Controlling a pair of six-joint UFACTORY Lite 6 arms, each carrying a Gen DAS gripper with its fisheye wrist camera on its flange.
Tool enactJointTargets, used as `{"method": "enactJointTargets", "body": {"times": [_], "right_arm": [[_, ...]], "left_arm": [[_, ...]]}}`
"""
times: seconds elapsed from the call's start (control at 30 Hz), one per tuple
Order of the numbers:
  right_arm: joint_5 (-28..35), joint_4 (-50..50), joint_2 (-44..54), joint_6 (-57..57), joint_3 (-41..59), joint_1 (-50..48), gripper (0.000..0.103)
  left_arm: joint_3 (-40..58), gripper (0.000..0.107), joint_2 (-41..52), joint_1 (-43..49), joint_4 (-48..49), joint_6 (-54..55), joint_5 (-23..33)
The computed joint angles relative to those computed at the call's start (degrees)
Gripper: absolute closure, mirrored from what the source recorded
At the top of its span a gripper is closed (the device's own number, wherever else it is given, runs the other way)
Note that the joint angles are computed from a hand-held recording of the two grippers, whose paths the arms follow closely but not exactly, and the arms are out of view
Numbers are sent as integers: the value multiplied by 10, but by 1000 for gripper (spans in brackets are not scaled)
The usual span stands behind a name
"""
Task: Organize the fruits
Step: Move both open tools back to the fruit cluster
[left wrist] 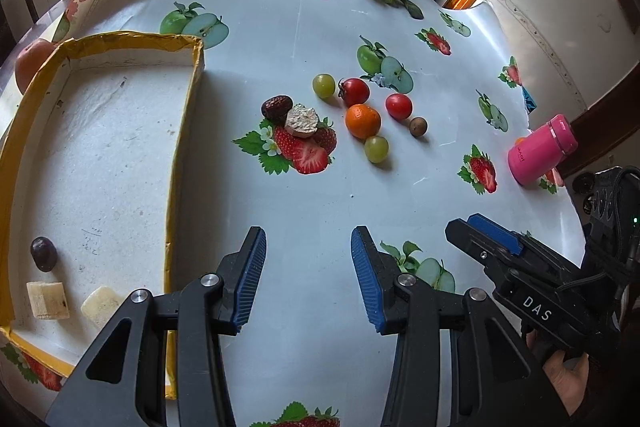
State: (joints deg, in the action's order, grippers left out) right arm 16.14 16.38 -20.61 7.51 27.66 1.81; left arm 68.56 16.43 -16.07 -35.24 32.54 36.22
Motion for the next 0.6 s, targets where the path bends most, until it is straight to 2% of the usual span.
{"method": "enactJointTargets", "body": {"times": [0.3, 0.4, 0.6], "right_arm": [[-10, 255, 159, -341, 103, -129, 56], [-15, 290, 225, -395, 152, -139, 56], [-22, 302, 342, -434, 248, -144, 57]], "left_arm": [[102, 65, 109, -85, 7, -61, -12], [160, 65, 165, -108, 11, -85, -10], [271, 65, 260, -133, 28, -125, -6]]}}
